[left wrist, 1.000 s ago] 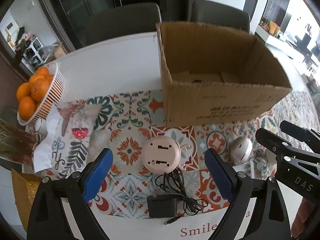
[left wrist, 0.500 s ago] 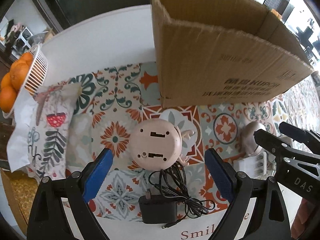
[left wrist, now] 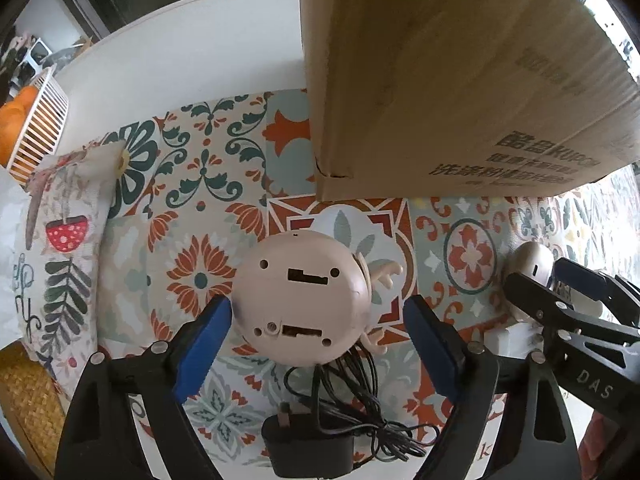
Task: Organize rigid objects
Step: 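Lower both tools back toward the remaining items on the runner, then grasp the pink round speaker with the left tool while the right tool grasps the silver mouse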
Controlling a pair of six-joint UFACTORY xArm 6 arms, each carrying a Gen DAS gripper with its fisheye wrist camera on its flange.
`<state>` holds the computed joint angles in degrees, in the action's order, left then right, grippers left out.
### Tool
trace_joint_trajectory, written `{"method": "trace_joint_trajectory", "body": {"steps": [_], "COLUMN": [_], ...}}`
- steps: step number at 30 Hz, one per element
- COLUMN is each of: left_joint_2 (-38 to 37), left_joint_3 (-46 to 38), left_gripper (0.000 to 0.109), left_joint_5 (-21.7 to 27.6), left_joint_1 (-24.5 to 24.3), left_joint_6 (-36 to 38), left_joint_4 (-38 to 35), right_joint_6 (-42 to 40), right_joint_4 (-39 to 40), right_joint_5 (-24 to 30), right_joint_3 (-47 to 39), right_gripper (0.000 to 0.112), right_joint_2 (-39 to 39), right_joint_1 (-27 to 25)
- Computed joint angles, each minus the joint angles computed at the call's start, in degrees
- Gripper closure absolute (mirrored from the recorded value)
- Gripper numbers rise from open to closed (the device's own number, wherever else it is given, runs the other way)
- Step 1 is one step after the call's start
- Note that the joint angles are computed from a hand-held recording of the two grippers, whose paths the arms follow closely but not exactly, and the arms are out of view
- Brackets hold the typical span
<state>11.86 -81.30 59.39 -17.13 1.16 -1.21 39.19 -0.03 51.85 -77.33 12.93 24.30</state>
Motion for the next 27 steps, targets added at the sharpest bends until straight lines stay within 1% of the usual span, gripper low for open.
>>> {"method": "trace_joint_trajectory", "body": {"steps": [4, 9, 10, 11, 14, 18, 21, 22, 27], "left_joint_2": [0.2, 1.6, 1.9, 2.4, 3.9, 4.0, 3.3, 2.8, 0.6], "left_joint_3": [1.1, 0.4, 0.2, -0.1, -0.3, 0.5, 2.1, 2.7, 4.9], "left_gripper": [0.021, 0.024, 0.027, 0.029, 0.032, 0.034, 0.035, 0.035, 0.035], "left_joint_5": [-1.9, -2.9, -2.9, -3.0, -4.0, -5.4, -6.9, -7.2, -7.3], "left_joint_1": [0.3, 0.2, 0.3, 0.4, 0.8, 1.0, 1.1, 0.9, 0.5], "left_joint_6": [0.8, 0.4, 0.2, 0.1, 0.0, -0.1, 0.0, -0.3, -0.9], "left_joint_4": [0.8, 1.3, 1.5, 1.8, 1.9, 1.7, 2.0, 2.2, 2.2], "right_joint_6": [2.5, 3.8, 3.8, 3.6, 5.4, 5.7, 7.9, 8.1, 8.9], "right_joint_4": [-1.6, -1.0, -0.7, 0.0, -3.0, -5.1, -7.6, -8.0, -8.8], "right_joint_5": [-1.3, -5.2, -5.4, -5.3, -6.0, -4.4, -5.0, -4.5, -6.7], "right_joint_3": [0.9, 4.1, 4.5, 4.4, 3.9, 2.5, 2.9, 2.9, 5.9], "right_gripper": [0.041, 0.041, 0.041, 0.041, 0.042, 0.042, 0.048, 0.052, 0.052], "right_joint_2": [0.2, -0.2, -0.2, 0.2, 0.9, 2.2, 2.2, 2.0, 0.2], "right_joint_1": [0.7, 1.0, 1.1, 1.1, 1.7, 2.8, 3.5, 3.8, 4.4]}}
